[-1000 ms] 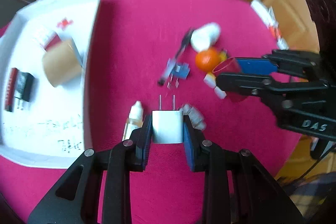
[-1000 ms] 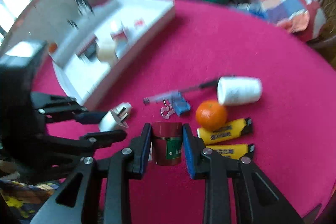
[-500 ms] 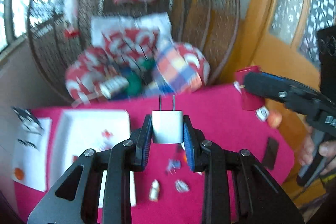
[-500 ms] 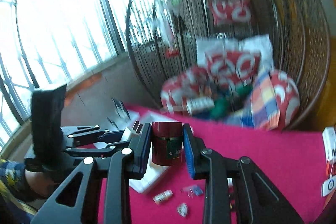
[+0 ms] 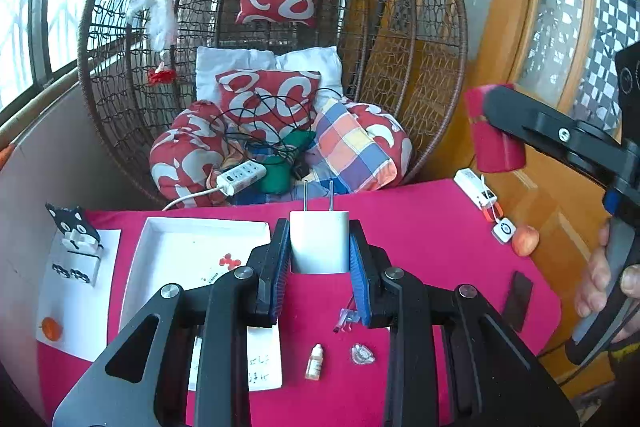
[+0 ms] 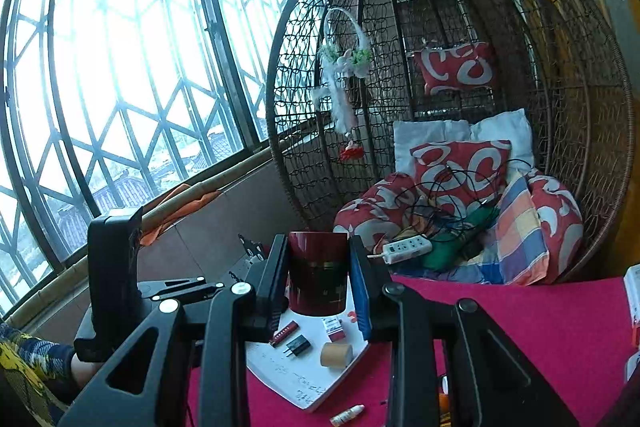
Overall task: Organize rigid objects
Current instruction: 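Carry the plug adapter with the left tool while the right tool carries the red tin to the tray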
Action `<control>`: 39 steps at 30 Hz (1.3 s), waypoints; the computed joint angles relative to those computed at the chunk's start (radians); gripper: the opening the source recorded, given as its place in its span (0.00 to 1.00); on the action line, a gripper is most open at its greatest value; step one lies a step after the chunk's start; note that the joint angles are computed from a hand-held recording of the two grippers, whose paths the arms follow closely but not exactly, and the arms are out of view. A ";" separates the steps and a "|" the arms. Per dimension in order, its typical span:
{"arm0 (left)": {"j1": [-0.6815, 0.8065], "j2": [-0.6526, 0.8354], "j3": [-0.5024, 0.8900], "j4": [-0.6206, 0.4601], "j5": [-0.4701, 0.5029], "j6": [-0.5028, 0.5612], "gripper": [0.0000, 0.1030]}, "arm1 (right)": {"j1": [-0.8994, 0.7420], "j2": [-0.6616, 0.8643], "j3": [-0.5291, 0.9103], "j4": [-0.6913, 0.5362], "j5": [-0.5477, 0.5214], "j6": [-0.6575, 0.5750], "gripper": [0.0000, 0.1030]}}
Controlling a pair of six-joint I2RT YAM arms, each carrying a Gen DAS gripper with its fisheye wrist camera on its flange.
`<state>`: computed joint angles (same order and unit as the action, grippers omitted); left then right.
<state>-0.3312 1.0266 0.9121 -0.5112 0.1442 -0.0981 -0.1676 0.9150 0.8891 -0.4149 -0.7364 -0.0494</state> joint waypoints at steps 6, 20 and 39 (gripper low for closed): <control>0.108 -0.018 -0.009 -0.018 0.085 0.027 0.26 | 0.090 -0.021 -0.002 -0.009 0.072 0.026 0.27; 0.307 -0.030 -0.032 -0.049 0.211 0.109 0.26 | 0.255 0.041 0.001 0.006 0.175 0.118 0.28; 0.558 0.113 0.010 -0.091 0.376 0.292 0.26 | 0.443 0.185 0.000 0.131 0.308 0.262 0.28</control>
